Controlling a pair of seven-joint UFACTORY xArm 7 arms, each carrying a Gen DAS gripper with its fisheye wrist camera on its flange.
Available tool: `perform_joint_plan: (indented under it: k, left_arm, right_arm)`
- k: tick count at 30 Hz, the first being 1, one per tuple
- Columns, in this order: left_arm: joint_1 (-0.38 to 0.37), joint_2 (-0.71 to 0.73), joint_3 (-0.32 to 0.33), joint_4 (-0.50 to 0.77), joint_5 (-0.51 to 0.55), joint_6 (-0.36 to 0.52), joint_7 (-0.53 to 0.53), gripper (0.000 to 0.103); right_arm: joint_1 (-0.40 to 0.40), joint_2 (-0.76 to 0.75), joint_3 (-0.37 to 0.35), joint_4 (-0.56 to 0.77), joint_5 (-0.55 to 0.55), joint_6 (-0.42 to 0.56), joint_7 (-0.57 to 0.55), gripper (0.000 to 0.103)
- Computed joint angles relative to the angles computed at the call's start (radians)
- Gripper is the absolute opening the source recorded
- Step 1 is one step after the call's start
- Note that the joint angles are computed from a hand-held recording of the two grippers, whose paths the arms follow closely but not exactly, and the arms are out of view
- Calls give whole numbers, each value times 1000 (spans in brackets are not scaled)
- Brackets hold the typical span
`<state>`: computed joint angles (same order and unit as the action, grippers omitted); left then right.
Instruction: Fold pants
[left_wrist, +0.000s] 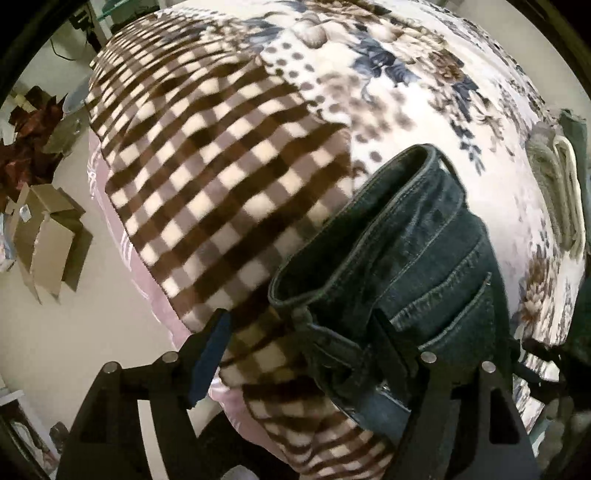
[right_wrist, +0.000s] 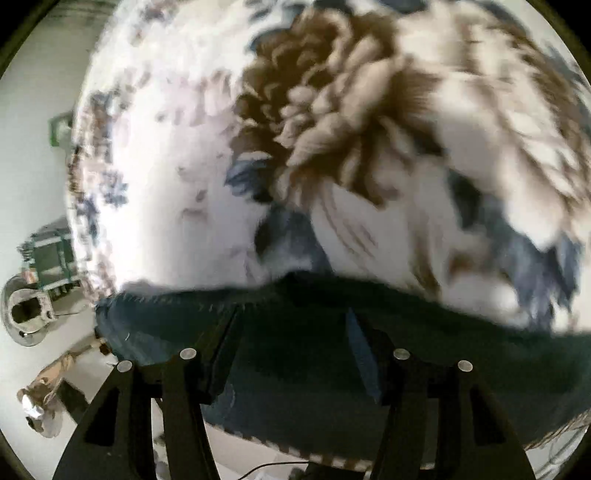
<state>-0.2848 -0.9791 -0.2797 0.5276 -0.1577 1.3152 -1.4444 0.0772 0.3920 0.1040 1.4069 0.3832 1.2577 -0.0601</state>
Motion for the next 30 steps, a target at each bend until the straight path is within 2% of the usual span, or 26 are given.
perform_joint_plan:
  k: [1, 2, 5, 10, 11, 13, 14, 15, 16, 18, 20, 21, 22, 24, 25, 26, 27, 28, 29, 30]
  left_arm:
    - [-4, -13, 5, -18, -7, -16, 1, 74]
    - [-6, -21, 9, -33, -12, -29, 4, 74]
    - [-18, -57, 25, -68, -29, -48, 15, 78]
    - [-28, -112, 55, -109, -49, -60, 61, 86]
    - [-29, -118, 58, -112, -52, -60, 71, 86]
    - [-26, -126, 66, -109, -52, -46, 94, 86]
    - [-24, -128, 68, -108, -56, -43, 102, 86]
    - [-23, -130, 72, -104, -61, -37, 110, 86]
    - [-21, -130, 72, -94, -62, -30, 118, 86]
    - [-14, -124, 68, -71, -60, -9, 129, 86]
    - [0, -117, 58, -51, -55, 0, 131, 86]
    - [6, -109, 53, -40, -53, 3, 132, 86]
    - [8, -107, 50, -38, -54, -3, 135, 86]
    - [9, -93, 45, -38, -52, -6, 144, 86]
    - [10, -69, 43, -35, -48, -8, 155, 86]
    - [9, -54, 42, -39, -44, -10, 164, 86]
    - [7, -48, 41, -47, -42, -16, 171, 86]
    - [4, -43, 45, -55, -40, -18, 182, 86]
    - [0, -45, 49, -63, -40, -26, 191, 86]
    - [-3, -53, 56, -74, -39, -32, 202, 88]
  right_arm:
    - [6, 24, 0, 19, -1, 6, 17, 44]
    - [5, 26, -4, 10, 10, -19, 42, 9]
    - [10, 40, -10, 54, -32, 11, 83, 8]
    - [27, 50, -10, 146, -98, 21, 85, 7]
    - [16, 60, 5, 155, -110, 20, 90, 0]
    - [82, 67, -39, 171, -178, -41, 109, 0]
    - [75, 97, -32, 215, -169, -17, 81, 0]
    - [27, 139, 11, 265, -119, 50, 56, 0]
    - [18, 160, 12, 305, -109, 109, 54, 1]
    - [5, 148, 20, 312, -105, 143, -18, 6]
    - [7, 118, 9, 287, -140, 157, -76, 50]
    - [4, 107, 7, 268, -138, 152, -95, 57]
    - [4, 105, 3, 259, -142, 159, -111, 61]
    - [9, 128, -3, 260, -172, 208, -143, 60]
    - [9, 113, -5, 225, -181, 185, -169, 34]
    - [-1, 78, 9, 174, -176, 121, -200, 14]
    - [31, 26, -13, 110, -214, 25, -198, 2]
    - [55, -13, -27, 68, -246, -55, -190, 1]
    - [46, -33, -32, 55, -236, -111, -141, 1]
    - [36, -32, -38, 58, -219, -124, -110, 1]
